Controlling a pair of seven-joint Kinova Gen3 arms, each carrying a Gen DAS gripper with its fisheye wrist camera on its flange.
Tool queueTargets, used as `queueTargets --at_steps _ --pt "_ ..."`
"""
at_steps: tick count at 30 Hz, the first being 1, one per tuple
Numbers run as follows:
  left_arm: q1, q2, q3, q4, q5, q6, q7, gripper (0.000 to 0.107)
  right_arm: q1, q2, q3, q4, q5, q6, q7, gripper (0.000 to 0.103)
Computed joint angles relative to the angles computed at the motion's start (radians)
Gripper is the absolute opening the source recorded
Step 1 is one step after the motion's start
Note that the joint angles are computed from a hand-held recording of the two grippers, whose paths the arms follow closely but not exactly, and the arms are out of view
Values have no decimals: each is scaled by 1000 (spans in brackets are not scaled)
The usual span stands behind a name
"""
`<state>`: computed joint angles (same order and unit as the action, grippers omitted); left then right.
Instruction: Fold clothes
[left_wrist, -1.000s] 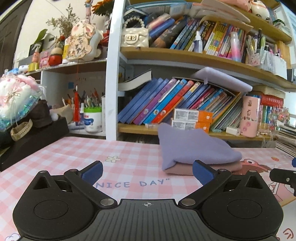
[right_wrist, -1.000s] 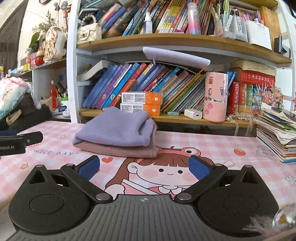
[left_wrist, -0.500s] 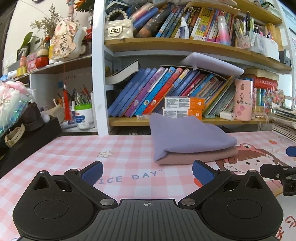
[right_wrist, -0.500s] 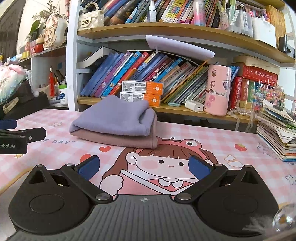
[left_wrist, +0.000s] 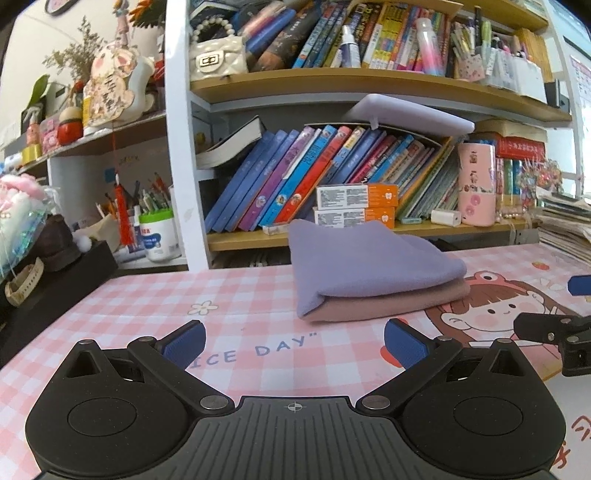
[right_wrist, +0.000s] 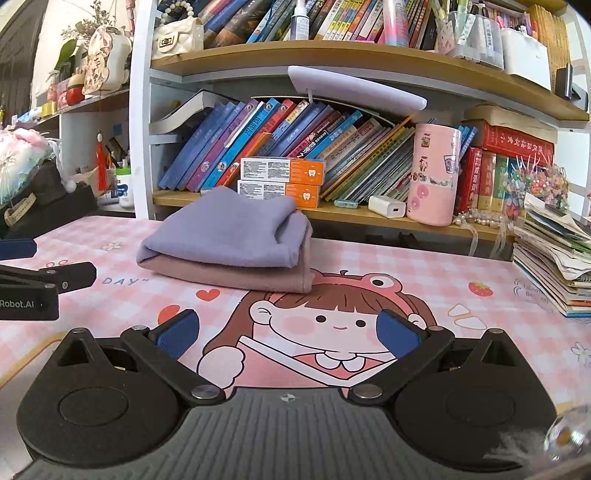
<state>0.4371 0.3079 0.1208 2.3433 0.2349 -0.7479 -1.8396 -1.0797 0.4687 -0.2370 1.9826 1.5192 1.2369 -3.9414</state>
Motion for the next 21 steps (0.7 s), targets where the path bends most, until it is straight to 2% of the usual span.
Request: queueTargets --at_steps 6,21 --pt "26 4 -5 -3 23 -3 -61 103 6 -3 -1 -1 -4 -10 7 103" --pt "-2 0 3 -1 -3 1 -3 103 13 -5 8 -18 -33 -34 38 103"
